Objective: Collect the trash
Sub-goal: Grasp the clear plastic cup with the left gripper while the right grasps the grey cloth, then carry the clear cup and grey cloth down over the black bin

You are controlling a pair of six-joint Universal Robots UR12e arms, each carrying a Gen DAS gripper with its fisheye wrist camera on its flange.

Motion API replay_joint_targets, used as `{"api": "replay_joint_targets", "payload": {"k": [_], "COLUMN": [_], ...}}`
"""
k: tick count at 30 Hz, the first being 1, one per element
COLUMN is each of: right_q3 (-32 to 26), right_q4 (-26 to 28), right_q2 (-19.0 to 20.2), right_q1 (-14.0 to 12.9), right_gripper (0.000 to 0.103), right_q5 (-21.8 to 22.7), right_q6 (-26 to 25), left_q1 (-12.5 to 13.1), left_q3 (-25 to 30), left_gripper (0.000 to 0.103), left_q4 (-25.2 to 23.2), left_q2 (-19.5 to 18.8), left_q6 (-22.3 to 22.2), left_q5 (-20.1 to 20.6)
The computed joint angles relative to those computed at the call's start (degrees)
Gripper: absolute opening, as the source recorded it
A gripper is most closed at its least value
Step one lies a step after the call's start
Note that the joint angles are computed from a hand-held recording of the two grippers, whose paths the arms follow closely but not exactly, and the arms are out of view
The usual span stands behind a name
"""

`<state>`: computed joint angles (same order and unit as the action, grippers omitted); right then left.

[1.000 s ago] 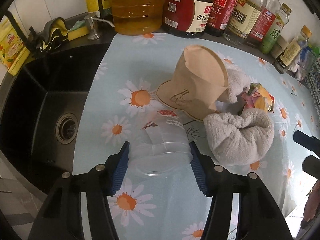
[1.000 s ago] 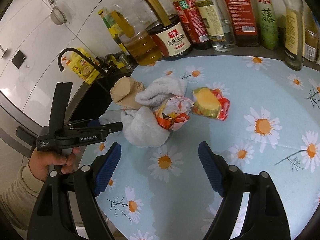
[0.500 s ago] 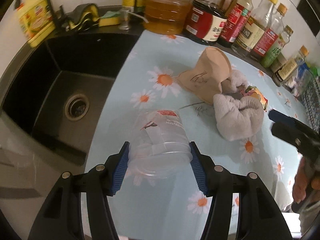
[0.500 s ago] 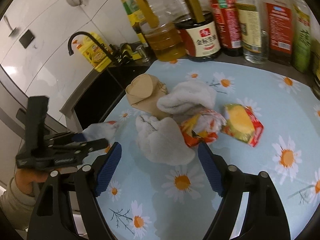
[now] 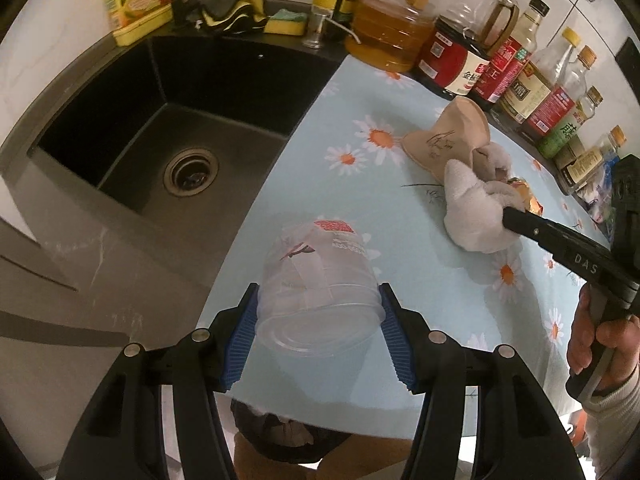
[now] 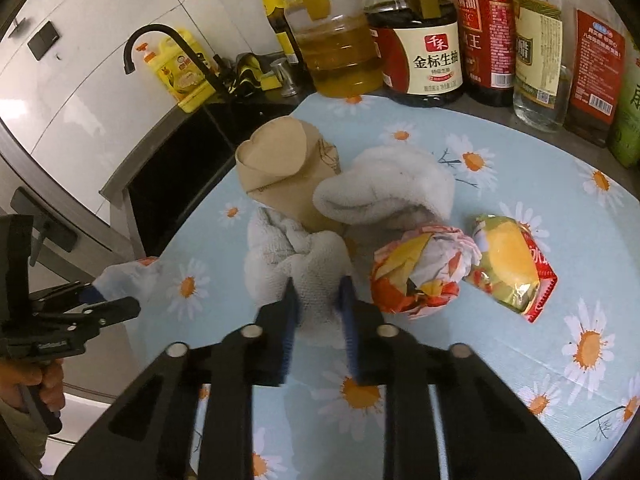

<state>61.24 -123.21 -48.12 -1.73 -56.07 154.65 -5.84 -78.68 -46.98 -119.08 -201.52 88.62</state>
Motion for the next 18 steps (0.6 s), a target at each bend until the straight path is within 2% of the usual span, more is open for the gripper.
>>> {"api": "replay_joint_targets", "payload": {"k": [8,12,18], "right_q3": [3.7,7.2,13.9], "right_q4": [-4.3,-7.9,-14.6], "right_q2": [-2.1,-4.4,-8.8], "right_q1": [-0.1,0.0,0.4], "right_gripper": [0.015,0.015,0.015], "right_q5": [-0.1,-1.0,-3.9], "right_q6": [1.1,3.0,8.7], "left_q1": [0.4,0.8,1.7], "left_q3": [-2.1,-3.2,-4.9], "left_gripper": [0.056,0.056,0.056], "left_q4": [2.6,4.6,6.8], "left_q2": [1.2,1.9,3.0], "left_q6": [1.5,5.0,10.0], "left_q5": [-2.3,-4.9,-9.5]}}
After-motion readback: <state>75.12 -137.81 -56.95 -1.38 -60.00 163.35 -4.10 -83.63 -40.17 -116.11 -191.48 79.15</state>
